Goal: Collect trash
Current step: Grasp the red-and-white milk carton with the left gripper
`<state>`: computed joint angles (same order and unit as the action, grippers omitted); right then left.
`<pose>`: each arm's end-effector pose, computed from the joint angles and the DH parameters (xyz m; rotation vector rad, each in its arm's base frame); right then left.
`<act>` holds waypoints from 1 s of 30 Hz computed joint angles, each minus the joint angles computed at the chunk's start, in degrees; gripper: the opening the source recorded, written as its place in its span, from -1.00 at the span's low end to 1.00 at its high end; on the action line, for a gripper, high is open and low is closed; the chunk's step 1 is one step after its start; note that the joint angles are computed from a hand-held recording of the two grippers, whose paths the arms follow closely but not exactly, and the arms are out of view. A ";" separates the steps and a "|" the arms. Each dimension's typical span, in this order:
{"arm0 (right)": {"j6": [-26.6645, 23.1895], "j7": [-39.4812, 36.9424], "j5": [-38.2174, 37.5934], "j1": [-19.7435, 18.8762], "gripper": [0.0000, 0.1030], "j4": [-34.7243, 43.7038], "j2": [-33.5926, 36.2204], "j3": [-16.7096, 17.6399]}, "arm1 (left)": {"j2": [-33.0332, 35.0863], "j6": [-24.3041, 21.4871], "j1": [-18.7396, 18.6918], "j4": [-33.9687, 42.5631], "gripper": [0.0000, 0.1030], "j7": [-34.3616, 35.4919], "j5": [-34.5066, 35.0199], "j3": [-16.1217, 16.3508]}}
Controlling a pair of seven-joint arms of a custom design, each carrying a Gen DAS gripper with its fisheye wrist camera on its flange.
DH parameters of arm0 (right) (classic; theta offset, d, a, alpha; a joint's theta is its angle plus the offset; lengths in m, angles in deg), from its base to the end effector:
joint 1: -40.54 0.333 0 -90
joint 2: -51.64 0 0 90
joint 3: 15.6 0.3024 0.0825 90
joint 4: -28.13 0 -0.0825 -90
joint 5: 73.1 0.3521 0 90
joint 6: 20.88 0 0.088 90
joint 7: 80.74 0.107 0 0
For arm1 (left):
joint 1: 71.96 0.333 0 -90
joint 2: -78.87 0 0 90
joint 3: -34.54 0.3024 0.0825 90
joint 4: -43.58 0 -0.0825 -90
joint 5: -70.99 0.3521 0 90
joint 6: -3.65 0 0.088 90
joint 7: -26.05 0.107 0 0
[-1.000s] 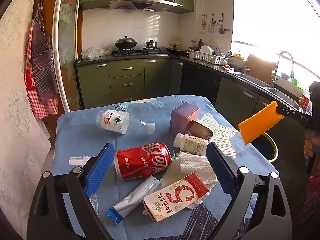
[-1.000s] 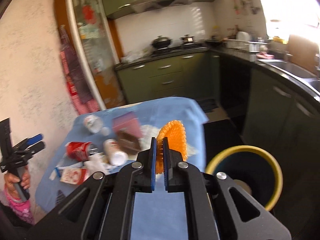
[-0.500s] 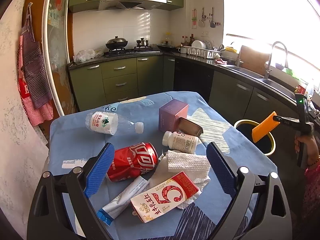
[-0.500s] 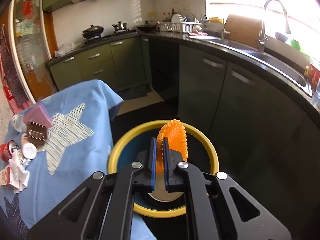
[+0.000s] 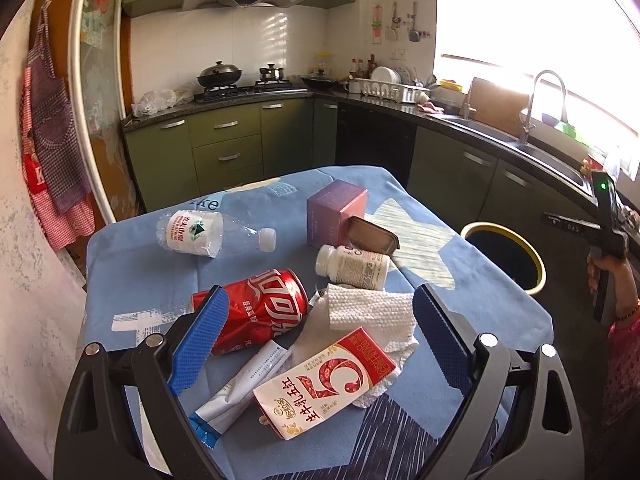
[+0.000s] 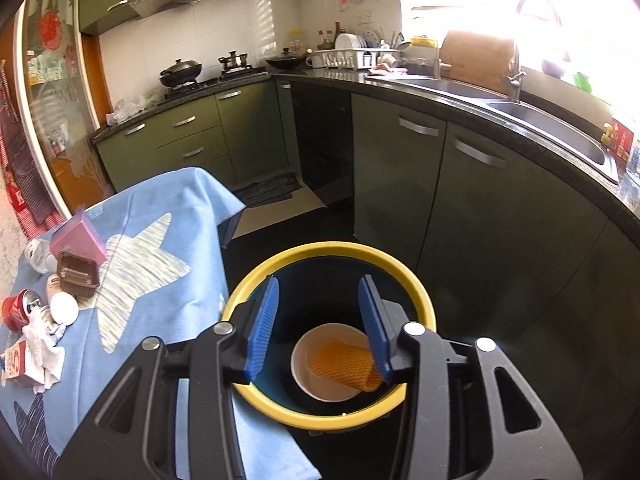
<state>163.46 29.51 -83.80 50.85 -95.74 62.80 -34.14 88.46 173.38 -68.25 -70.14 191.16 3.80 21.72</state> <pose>0.5808 -0.0570 0.4232 -1.4673 1.9286 -0.8246 0.5895 -0.0253 0.4485 -1.3781 1.9998 -1.0347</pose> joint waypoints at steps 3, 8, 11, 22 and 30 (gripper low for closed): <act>-0.48 -2.52 2.12 -4.08 -0.18 -0.06 -0.25 5.13 | -0.15 -4.20 0.47 -0.32 0.78 0.20 3.37 0.69; -1.26 -7.24 6.37 -9.45 -0.15 0.47 0.27 12.00 | 1.07 -14.21 1.47 1.38 0.78 1.21 11.37 2.05; -1.93 -9.82 8.87 -11.08 -0.14 0.69 0.46 14.57 | 2.66 -20.04 2.23 3.33 0.78 4.63 16.07 2.18; -3.63 -13.10 12.31 -10.13 -0.08 1.43 0.73 15.05 | 9.68 -32.75 3.71 11.72 0.71 6.19 32.19 1.80; -4.64 -16.63 15.64 -11.91 -0.04 2.41 1.27 17.89 | 14.21 -33.63 3.13 16.25 0.50 2.90 40.74 1.75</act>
<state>158.82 12.88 -68.16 38.94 -93.33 64.07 -16.25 102.67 139.75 -65.12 -53.89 194.07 44.54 23.47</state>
